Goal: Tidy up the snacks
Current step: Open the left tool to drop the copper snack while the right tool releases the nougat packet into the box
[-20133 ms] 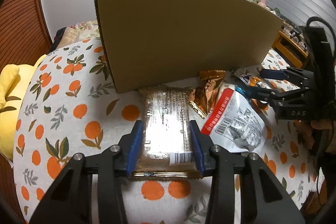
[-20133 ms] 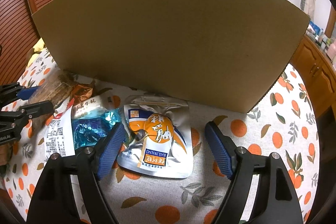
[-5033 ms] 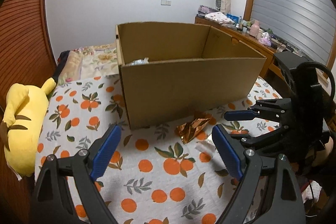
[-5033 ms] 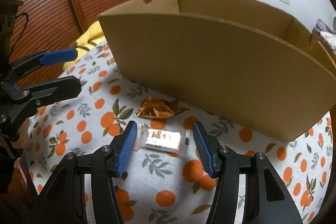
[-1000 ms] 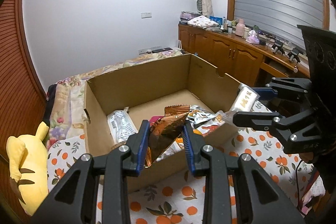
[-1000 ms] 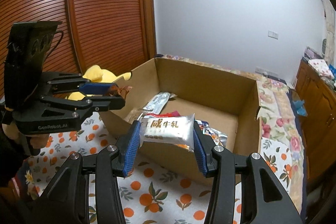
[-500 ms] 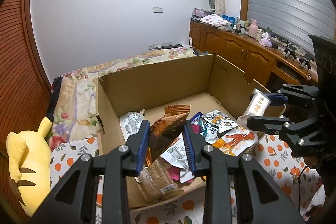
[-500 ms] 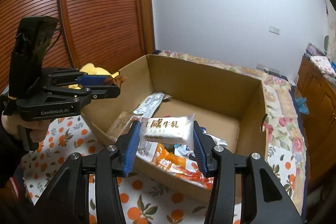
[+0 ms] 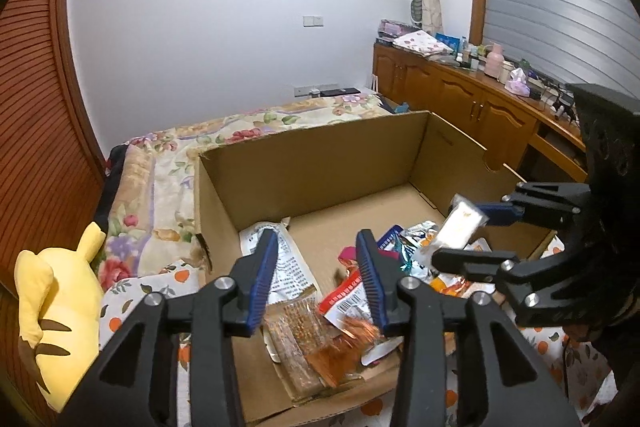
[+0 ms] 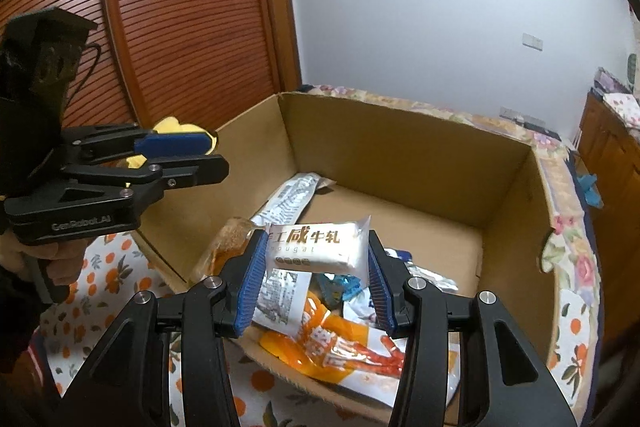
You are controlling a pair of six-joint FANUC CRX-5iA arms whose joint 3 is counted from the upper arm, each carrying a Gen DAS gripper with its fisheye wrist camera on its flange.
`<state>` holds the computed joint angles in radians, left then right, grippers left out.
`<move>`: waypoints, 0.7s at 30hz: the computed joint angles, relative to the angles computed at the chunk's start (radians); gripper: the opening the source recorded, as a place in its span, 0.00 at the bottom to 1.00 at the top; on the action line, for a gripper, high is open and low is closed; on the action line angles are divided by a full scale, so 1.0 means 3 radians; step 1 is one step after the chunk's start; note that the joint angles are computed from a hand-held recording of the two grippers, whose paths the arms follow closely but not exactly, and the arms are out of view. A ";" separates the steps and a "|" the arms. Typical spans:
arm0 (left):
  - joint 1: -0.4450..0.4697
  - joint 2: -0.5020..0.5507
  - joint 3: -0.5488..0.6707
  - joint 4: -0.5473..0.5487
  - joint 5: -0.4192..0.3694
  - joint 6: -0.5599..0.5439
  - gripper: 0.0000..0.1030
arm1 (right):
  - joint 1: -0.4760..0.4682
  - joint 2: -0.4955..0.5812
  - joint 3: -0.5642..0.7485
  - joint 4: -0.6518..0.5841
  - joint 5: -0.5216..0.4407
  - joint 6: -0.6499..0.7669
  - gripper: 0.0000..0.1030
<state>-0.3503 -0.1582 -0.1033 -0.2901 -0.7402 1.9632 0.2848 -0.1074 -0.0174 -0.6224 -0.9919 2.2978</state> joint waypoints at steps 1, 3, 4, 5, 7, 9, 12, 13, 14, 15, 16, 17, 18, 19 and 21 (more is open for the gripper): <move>0.0009 -0.0003 -0.0002 0.0006 0.0004 0.0011 0.43 | 0.0022 0.0020 0.0014 0.0013 -0.0004 -0.0013 0.47; 0.0025 -0.0019 -0.0022 0.0009 0.0015 0.0042 0.47 | 0.0065 0.0060 0.0038 0.0033 -0.0014 -0.0038 0.47; 0.0030 -0.0023 -0.0026 0.0008 0.0015 0.0050 0.49 | 0.0084 0.0073 0.0042 0.0047 -0.0014 -0.0050 0.47; 0.0033 -0.0030 -0.0031 0.0000 0.0017 0.0066 0.51 | 0.0111 0.0084 0.0040 0.0068 -0.0003 -0.0067 0.47; 0.0028 -0.0046 -0.0036 -0.0059 0.0009 0.0133 0.53 | 0.0143 0.0100 0.0033 0.0088 0.0008 -0.0080 0.47; 0.0029 -0.0066 -0.0050 -0.0113 0.0012 0.0204 0.54 | 0.0164 0.0110 0.0027 0.0106 0.0015 -0.0095 0.47; 0.0053 -0.0078 -0.0071 -0.0098 0.0024 0.0215 0.55 | 0.0192 0.0117 0.0014 0.0137 0.0031 -0.0118 0.48; 0.0052 -0.0079 -0.0073 -0.0116 0.0021 0.0230 0.56 | 0.0198 0.0117 0.0009 0.0146 0.0037 -0.0126 0.48; 0.0043 -0.0079 -0.0072 -0.0142 0.0016 0.0251 0.57 | 0.0202 0.0120 0.0006 0.0150 0.0043 -0.0134 0.48; 0.0040 -0.0081 -0.0077 -0.0149 0.0019 0.0255 0.58 | 0.0205 0.0120 0.0003 0.0152 0.0047 -0.0139 0.49; 0.0046 -0.0084 -0.0084 -0.0137 0.0027 0.0245 0.59 | 0.0206 0.0120 0.0000 0.0153 0.0050 -0.0144 0.49; 0.0043 -0.0082 -0.0079 -0.0147 0.0022 0.0253 0.60 | 0.0203 0.0120 -0.0003 0.0149 0.0052 -0.0148 0.49; 0.0039 -0.0083 -0.0082 -0.0157 0.0024 0.0258 0.61 | 0.0198 0.0118 -0.0004 0.0140 0.0049 -0.0150 0.49; 0.0045 -0.0097 -0.0106 -0.0143 0.0059 0.0241 0.66 | 0.0191 0.0115 -0.0009 0.0127 0.0054 -0.0156 0.49; 0.0031 -0.0115 -0.0131 -0.0156 0.0096 0.0260 0.69 | 0.0187 0.0104 -0.0025 0.0123 0.0077 -0.0179 0.53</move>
<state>-0.3412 -0.1929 -0.1426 -0.3367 -0.7113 2.0412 0.3410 -0.0761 -0.0248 -0.5855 -0.9687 2.2441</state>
